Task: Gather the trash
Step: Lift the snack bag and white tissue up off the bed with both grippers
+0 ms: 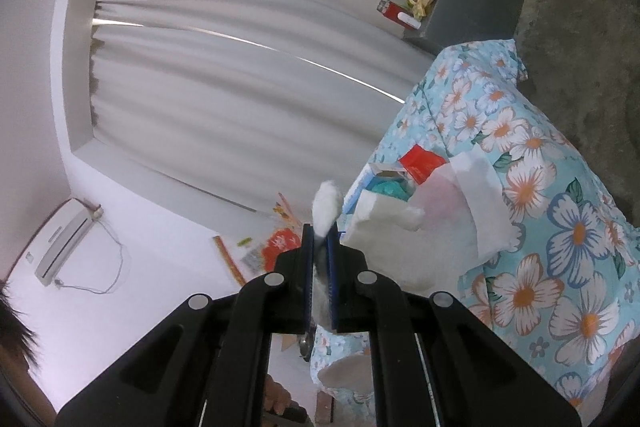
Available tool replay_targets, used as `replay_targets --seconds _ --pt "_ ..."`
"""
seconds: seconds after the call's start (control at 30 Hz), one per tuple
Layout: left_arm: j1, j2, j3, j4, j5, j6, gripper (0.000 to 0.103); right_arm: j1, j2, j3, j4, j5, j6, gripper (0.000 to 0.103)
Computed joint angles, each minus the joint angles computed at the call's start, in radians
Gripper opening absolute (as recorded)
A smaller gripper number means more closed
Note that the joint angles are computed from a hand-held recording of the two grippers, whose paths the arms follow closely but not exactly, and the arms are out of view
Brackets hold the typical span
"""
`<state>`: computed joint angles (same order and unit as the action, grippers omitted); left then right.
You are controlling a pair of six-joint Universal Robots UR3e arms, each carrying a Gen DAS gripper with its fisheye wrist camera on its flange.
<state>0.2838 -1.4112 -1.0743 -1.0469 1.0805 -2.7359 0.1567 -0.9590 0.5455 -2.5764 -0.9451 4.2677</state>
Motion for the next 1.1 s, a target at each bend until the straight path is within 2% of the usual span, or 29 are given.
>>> replay_targets --seconds 0.23,0.4,0.83,1.1 --pt "-0.048 -0.034 0.060 0.018 -0.015 -0.017 0.001 -0.013 -0.072 0.131 -0.083 0.005 0.014 0.007" --pt "-0.101 -0.062 0.091 0.033 0.009 -0.030 0.001 -0.022 -0.107 0.189 -0.123 0.007 0.022 0.007" --pt "-0.110 -0.087 0.115 0.027 -0.020 -0.013 0.001 -0.049 -0.189 0.322 -0.212 0.015 0.042 0.007" --pt "-0.111 -0.138 0.191 -0.015 -0.052 0.005 0.001 -0.070 -0.236 0.402 -0.264 0.021 0.055 0.007"
